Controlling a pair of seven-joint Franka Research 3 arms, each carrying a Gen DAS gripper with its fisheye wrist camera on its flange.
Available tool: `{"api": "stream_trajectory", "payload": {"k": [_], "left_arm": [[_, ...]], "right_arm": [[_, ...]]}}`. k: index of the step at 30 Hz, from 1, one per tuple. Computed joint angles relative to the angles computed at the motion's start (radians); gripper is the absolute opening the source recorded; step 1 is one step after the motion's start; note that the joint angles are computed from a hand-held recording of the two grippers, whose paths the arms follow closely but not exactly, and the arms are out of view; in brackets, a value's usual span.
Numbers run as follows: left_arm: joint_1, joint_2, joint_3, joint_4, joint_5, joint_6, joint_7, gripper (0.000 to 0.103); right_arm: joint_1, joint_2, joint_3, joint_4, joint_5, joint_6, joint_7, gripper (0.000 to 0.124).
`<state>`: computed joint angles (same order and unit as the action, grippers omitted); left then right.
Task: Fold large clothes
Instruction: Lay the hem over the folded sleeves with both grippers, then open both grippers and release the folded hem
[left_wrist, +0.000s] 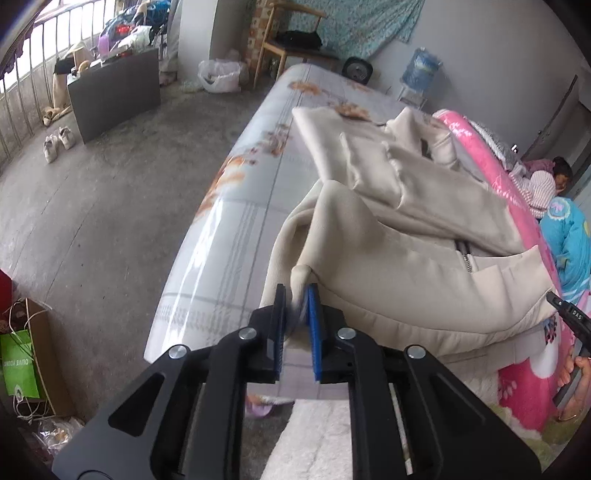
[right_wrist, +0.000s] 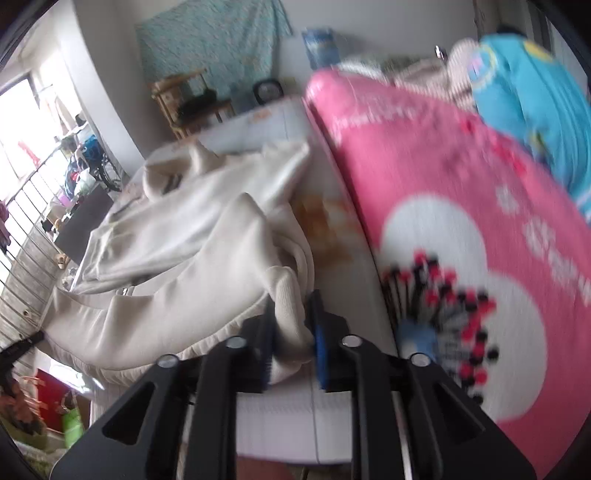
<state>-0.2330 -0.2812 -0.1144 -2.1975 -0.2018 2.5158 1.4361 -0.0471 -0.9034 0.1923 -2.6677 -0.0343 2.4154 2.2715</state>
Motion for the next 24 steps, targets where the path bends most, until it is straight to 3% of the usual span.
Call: {"api": "stream_trajectory", "payload": {"k": [2, 6, 9, 11, 14, 16, 17, 18, 20, 21, 22, 24], "left_arm": [[-0.002, -0.011, 0.022, -0.021, -0.033, -0.021, 0.021, 0.019], [0.0, -0.056, 0.027, -0.048, -0.029, 0.039, 0.061, 0.021], [-0.07, -0.023, 0.058, -0.006, -0.125, 0.089, 0.18, 0.033], [-0.095, 0.046, 0.046, 0.064, -0.172, 0.073, 0.229, 0.039], [-0.065, 0.156, -0.047, 0.157, -0.026, 0.057, 0.155, 0.039], [-0.04, 0.226, -0.104, 0.207, 0.199, 0.046, 0.013, 0.037], [-0.036, 0.254, -0.121, 0.227, 0.322, 0.033, -0.067, 0.033], [-0.036, 0.275, -0.129, 0.238, 0.403, 0.019, -0.116, 0.022], [-0.037, 0.27, -0.129, 0.213, 0.437, 0.07, -0.142, 0.018], [-0.038, 0.267, -0.129, 0.209, 0.448, 0.075, -0.139, 0.016], [-0.037, 0.26, -0.127, 0.202, 0.444, 0.08, -0.123, 0.009], [-0.036, 0.252, -0.125, 0.191, 0.44, 0.092, -0.109, 0.003]], "right_arm": [[-0.024, -0.047, 0.024, -0.013, -0.017, -0.046, 0.042, 0.044], [-0.038, -0.135, 0.061, -0.027, -0.048, 0.018, 0.087, 0.055], [0.032, -0.01, 0.041, 0.027, -0.024, 0.1, 0.01, 0.065], [0.076, 0.124, 0.038, 0.092, -0.014, 0.141, -0.056, 0.067], [0.136, 0.317, 0.031, 0.203, 0.007, 0.163, -0.13, 0.067], [0.175, 0.415, 0.021, 0.268, 0.021, 0.169, -0.166, 0.067], [0.2, 0.45, 0.009, 0.289, 0.035, 0.177, -0.191, 0.067], [0.226, 0.481, -0.003, 0.305, 0.054, 0.184, -0.218, 0.067], [0.268, 0.534, -0.023, 0.345, 0.09, 0.142, -0.262, 0.049], [0.286, 0.557, -0.037, 0.356, 0.113, 0.129, -0.287, 0.022], [0.289, 0.568, -0.036, 0.36, 0.114, 0.129, -0.287, 0.011], [0.289, 0.562, -0.031, 0.362, 0.094, 0.131, -0.287, 0.006]]}}
